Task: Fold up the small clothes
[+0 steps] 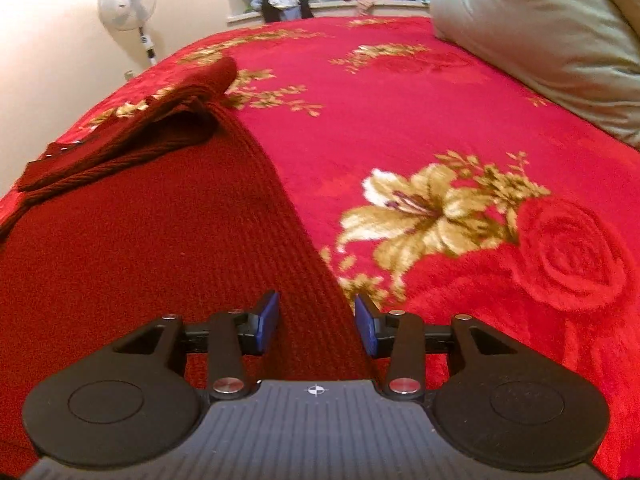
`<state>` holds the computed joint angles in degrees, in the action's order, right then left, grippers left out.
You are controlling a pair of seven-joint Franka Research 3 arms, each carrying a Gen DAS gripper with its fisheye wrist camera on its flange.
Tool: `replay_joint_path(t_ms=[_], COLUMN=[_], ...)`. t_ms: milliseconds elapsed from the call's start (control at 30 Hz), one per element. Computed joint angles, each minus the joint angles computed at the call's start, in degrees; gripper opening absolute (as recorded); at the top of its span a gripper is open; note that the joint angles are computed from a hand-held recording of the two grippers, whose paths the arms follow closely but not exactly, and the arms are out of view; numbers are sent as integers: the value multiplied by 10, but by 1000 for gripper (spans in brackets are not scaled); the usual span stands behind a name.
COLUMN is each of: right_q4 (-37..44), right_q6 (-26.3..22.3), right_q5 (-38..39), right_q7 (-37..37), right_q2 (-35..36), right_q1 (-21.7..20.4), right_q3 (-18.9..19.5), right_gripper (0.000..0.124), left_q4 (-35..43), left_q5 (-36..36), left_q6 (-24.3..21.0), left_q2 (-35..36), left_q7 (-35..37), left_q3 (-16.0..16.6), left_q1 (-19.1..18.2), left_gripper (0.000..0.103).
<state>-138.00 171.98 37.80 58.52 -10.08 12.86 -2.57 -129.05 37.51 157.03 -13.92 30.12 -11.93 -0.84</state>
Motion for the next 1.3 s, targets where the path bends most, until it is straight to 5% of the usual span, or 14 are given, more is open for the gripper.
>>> replay_joint_path(t_ms=[333, 500, 700, 967, 1200, 1300], right_q4=[-3, -12, -31, -30, -37, -32], right_q6=[-12, -8, -5, -28, -12, -17], right_q5=[157, 176, 147, 147, 157, 212], right_q7=[-125, -141, -106, -92, -94, -152], right_q2=[-42, -45, -47, -39, -26, -25], right_q1=[46, 45, 25, 16, 13, 24], right_q3=[-37, -32, -21, -23, -35, -49], right_gripper=[45, 47, 47, 52, 52, 52], left_q4=[-191, -258, -301, -303, -295, -280], left_q5=[-50, -125, -209, -260, -270, -265], left_q6=[-102, -121, -138, -122, -153, -188], left_q2=[-262, -326, -352, -333, -328, -316], left_q7=[-69, -120, -118, -79, -88, -96], left_q3=[-58, -44, -4, 14, -4, -14], left_q1=[-49, -93, -132, -150, -136, -129], left_gripper=[28, 28, 28, 41, 41, 41])
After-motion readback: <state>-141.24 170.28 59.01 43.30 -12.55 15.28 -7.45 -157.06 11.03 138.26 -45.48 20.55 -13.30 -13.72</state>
